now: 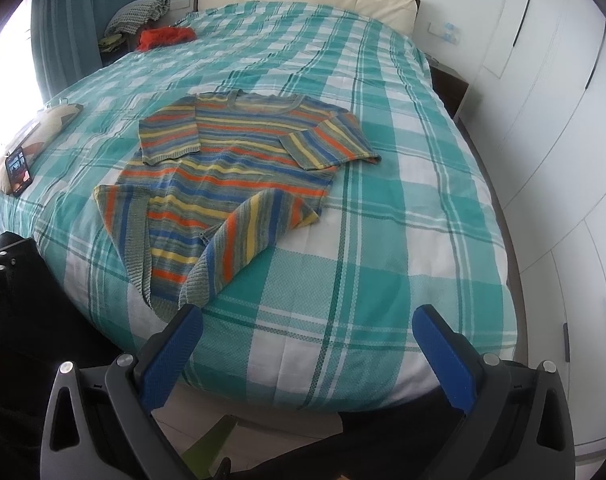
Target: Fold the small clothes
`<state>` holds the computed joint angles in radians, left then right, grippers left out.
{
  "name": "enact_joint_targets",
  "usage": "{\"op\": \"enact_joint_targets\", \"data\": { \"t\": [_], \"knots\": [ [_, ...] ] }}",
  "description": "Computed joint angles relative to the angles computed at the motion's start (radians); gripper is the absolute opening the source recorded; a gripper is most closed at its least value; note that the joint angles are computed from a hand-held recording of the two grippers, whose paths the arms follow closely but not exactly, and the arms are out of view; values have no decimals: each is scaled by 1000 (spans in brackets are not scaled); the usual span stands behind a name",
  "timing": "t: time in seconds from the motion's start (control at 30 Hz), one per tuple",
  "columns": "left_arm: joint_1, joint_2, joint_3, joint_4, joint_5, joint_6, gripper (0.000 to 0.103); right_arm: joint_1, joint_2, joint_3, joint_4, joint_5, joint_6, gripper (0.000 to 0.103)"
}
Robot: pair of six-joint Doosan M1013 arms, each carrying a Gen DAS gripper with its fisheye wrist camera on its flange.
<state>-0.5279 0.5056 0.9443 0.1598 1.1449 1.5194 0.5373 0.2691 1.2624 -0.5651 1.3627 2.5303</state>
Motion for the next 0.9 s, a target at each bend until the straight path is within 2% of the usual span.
{"op": "enact_joint_targets", "data": {
  "t": [0.1,0.17,0.33,0.43,0.47,0.53,0.57,0.63,0.67,0.7,0.73,0.8,0.83,0.9],
  "knots": [
    [26,7,-10,-9,-3,-38,103,-21,8,0,12,5,25,103],
    [46,18,-26,-71,2,-23,103,-37,19,-4,19,11,37,103],
    [40,71,-76,-154,-10,62,103,-99,67,-32,144,-75,-41,103],
    [20,139,-157,-117,-51,146,103,-124,123,-86,200,-127,-189,103],
    [17,184,-218,-105,-40,154,103,-132,147,-110,214,-142,-261,103],
    [24,282,-363,-163,50,196,103,-140,201,-154,203,-136,-332,103],
    [27,331,-436,-188,108,213,103,-145,233,-179,202,-98,-354,103],
    [30,437,-601,-232,279,278,99,-153,264,-200,240,-3,-375,100],
    [34,453,-625,-262,332,317,94,-156,258,-187,256,24,-366,99],
    [44,444,-607,-323,376,383,81,-155,229,-143,272,51,-336,99],
    [59,412,-546,-393,407,476,80,-152,206,-113,275,78,-315,99],
    [75,301,-354,-421,354,654,82,-150,135,-23,299,136,-250,99],
    [86,258,-287,-425,353,720,84,-149,94,26,310,169,-215,99],
    [104,225,-249,-434,366,722,85,-143,22,105,308,221,-157,99]
  ]
}}
